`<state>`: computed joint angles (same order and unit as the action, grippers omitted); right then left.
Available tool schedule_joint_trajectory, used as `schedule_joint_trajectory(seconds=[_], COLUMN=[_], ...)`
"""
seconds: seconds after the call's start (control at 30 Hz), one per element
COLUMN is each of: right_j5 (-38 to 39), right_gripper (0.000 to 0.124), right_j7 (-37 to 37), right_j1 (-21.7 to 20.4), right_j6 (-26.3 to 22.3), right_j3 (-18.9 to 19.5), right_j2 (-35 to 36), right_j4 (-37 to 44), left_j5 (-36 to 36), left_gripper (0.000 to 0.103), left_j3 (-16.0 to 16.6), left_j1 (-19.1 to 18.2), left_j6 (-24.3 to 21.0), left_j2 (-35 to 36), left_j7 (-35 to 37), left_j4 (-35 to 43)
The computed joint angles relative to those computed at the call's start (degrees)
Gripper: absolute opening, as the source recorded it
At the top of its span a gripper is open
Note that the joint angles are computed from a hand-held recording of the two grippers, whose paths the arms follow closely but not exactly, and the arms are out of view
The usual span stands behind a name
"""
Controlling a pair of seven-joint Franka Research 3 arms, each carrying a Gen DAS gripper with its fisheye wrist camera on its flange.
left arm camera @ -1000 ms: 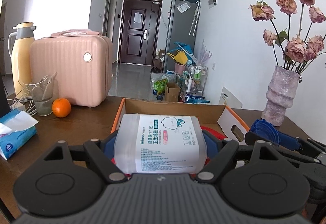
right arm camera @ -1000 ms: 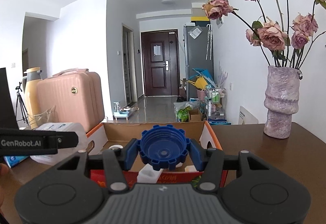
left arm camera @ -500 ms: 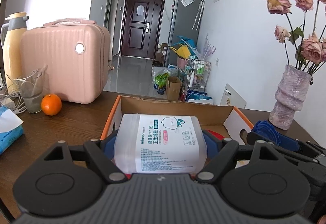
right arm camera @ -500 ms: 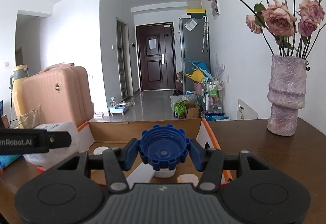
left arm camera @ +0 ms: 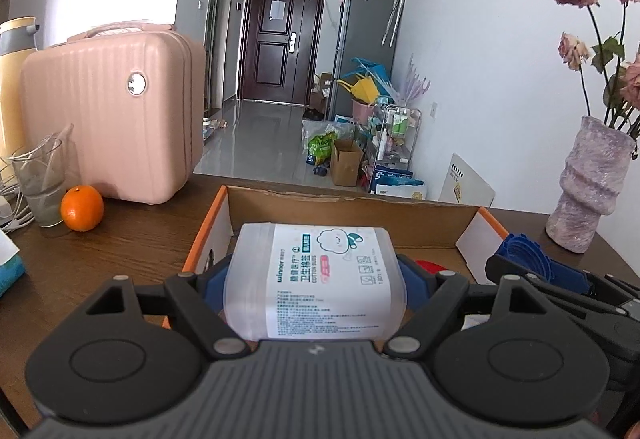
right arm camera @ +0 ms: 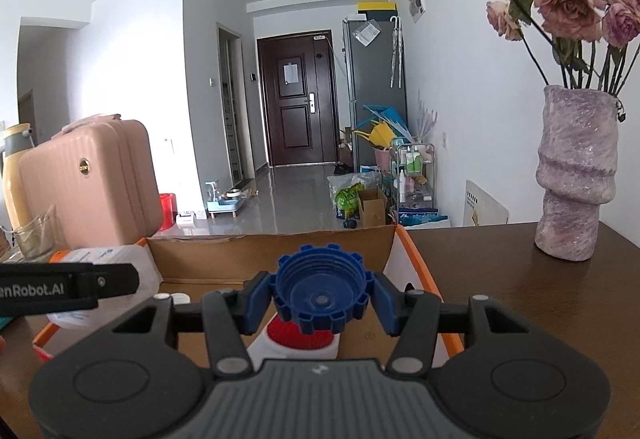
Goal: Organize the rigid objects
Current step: 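Carry the wipes container and blue cap over the cardboard box with both grippers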
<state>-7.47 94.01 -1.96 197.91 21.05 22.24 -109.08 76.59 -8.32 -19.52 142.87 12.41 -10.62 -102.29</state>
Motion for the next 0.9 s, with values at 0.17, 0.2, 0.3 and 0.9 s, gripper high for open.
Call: schedule_joint_trajectory(seconds=[0.17,0.2,0.3,0.9], right_j5=[1.21,1.73,3.66,15.99], right_gripper=[0.053,0.053,0.053,0.053], right_j7=[-1.57,-2.14,-3.77,-14.88], right_j1=[1.06,1.30,2.21,6.70], right_j6=[-1.86,-2.01,-2.78,-8.51], right_j3=[-0.59,-0.74,-1.39,-4.23], right_j2=[2.17,2.42,3.17,6.08], right_j4=[3.18,3.53,4.80,10.67], left_j5=[-1.22,-1.46,-2.19,-7.50], left_gripper=[0.083,0.083,0.083,0.083], left_j3=[0.49,0.63,1.08,3.55], left_j1=[0.11,0.06,-0.08,-0.85], left_j6=[0.39,0.42,0.61,1.22], left_j2=[1.95,2.27,3.04,7.56], left_j7=[1.93,2.27,3.25,10.24], left_j4=[2.05,2.41,3.20,7.95])
